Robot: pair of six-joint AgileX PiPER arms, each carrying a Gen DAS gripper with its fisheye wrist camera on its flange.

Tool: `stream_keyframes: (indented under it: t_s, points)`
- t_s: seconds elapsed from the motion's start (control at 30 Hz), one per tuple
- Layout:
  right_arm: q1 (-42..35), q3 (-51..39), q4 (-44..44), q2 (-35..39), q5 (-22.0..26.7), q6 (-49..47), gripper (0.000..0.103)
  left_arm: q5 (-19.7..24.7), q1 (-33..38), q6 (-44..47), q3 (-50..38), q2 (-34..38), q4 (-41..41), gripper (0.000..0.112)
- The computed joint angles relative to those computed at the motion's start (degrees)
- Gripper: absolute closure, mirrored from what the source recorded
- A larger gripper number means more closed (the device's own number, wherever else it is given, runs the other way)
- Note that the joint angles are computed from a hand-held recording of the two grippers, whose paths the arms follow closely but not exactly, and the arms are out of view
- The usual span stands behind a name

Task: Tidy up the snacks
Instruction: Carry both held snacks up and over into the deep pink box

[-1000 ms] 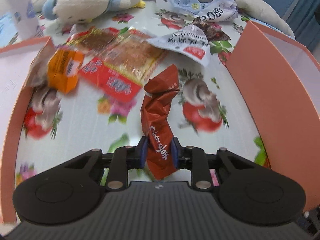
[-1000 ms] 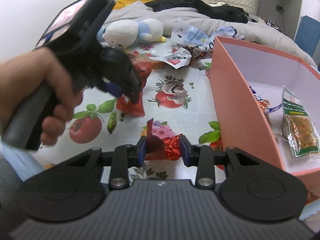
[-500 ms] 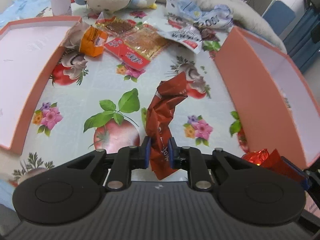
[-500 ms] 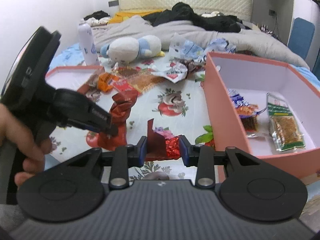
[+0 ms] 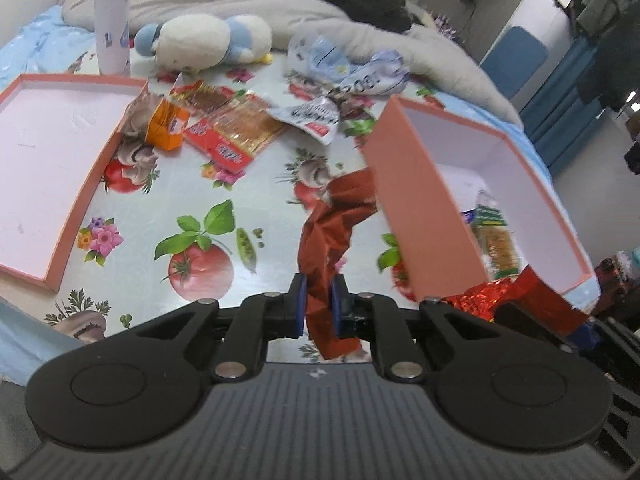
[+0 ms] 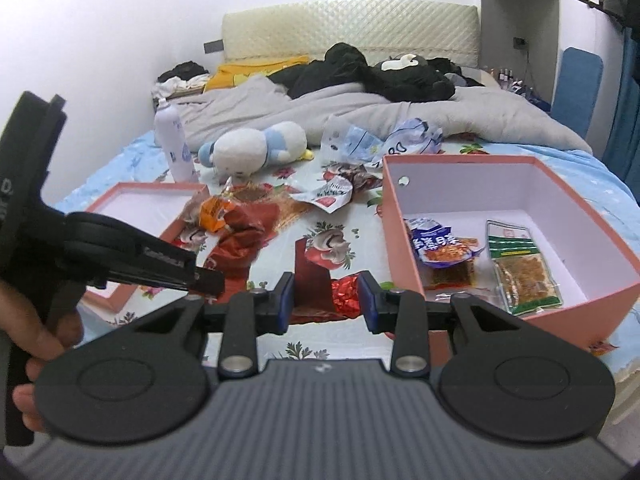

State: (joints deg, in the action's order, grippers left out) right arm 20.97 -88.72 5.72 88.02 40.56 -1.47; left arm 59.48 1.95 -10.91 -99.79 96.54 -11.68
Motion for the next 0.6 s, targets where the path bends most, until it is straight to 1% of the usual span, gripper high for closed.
stream_keyframes:
  t_s: [0.23, 0.5, 0.6]
  points:
    - [-1.29, 1.08, -1.43, -2.44, 0.92, 1.82, 0.066, -0.69, -2.35, -0.44, 1.36, -3.54, 0.41, 0.098]
    - [-5.22, 2.65, -1.73, -6.72, 4.58, 2.78, 0.066, 1.07, -6.77, -2.79, -0.6, -5.27, 0.27, 0.098]
    - [-6.95, 2.63, -1.27, -7.46, 5.75, 2.55, 0.066, 1.72, -8.57, -3.84, -1.78, -4.87, -0.09, 0.098]
